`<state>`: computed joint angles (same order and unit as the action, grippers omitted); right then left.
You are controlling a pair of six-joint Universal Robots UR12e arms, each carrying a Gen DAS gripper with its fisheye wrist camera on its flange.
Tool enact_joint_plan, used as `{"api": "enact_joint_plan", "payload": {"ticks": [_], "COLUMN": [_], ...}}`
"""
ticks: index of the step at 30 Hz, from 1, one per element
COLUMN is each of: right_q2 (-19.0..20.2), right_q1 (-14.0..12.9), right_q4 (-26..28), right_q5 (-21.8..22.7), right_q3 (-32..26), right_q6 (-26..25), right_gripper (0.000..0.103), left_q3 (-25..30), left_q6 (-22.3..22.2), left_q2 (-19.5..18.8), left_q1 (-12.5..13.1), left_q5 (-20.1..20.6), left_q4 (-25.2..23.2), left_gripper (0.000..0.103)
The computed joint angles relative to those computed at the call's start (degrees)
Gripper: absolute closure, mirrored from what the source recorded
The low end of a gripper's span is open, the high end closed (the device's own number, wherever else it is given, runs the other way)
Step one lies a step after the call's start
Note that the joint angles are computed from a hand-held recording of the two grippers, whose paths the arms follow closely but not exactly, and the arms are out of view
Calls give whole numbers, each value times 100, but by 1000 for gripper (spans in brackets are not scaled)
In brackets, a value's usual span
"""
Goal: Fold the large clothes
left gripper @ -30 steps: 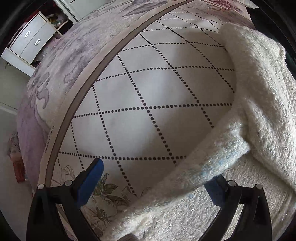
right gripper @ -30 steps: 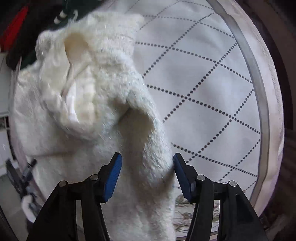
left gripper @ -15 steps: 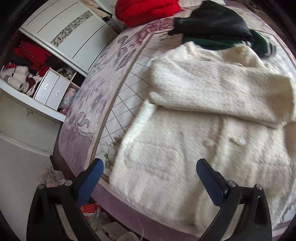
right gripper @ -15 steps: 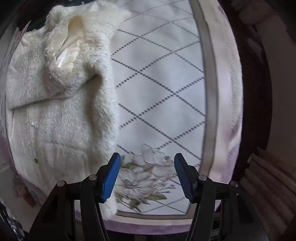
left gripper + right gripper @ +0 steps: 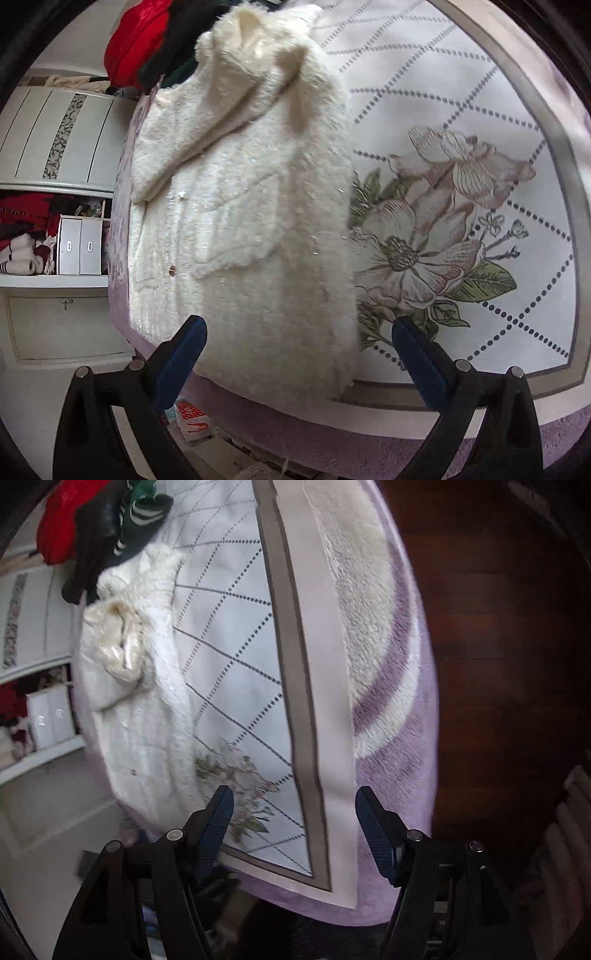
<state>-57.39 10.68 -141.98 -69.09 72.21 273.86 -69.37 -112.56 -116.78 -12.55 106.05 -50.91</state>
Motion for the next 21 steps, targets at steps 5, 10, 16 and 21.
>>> {"api": "enact_joint_plan", "payload": {"ticks": [5, 10, 16, 21], "right_q2": [484, 1122, 2007, 2907], "right_q1": [-144, -307, -422, -472], "right_q4": [-1496, -2054, -2066, -1927], "right_q5": [136, 241, 221, 590], "right_q3": [-186, -903, -2197, -3598], "right_q6": [292, 99, -107, 23], "right_gripper": [27, 26, 7, 3], "left_q3": [225, 770, 1113, 1390], "left_q6": [-306, -845, -1014, -1220], "left_q2": [-266, -621, -773, -814], "left_q1": [-59, -66, 18, 73], "left_q5": [347, 657, 378, 94], "left_q4": [72, -240, -502, -907], "left_gripper": [0, 0, 48, 75]}}
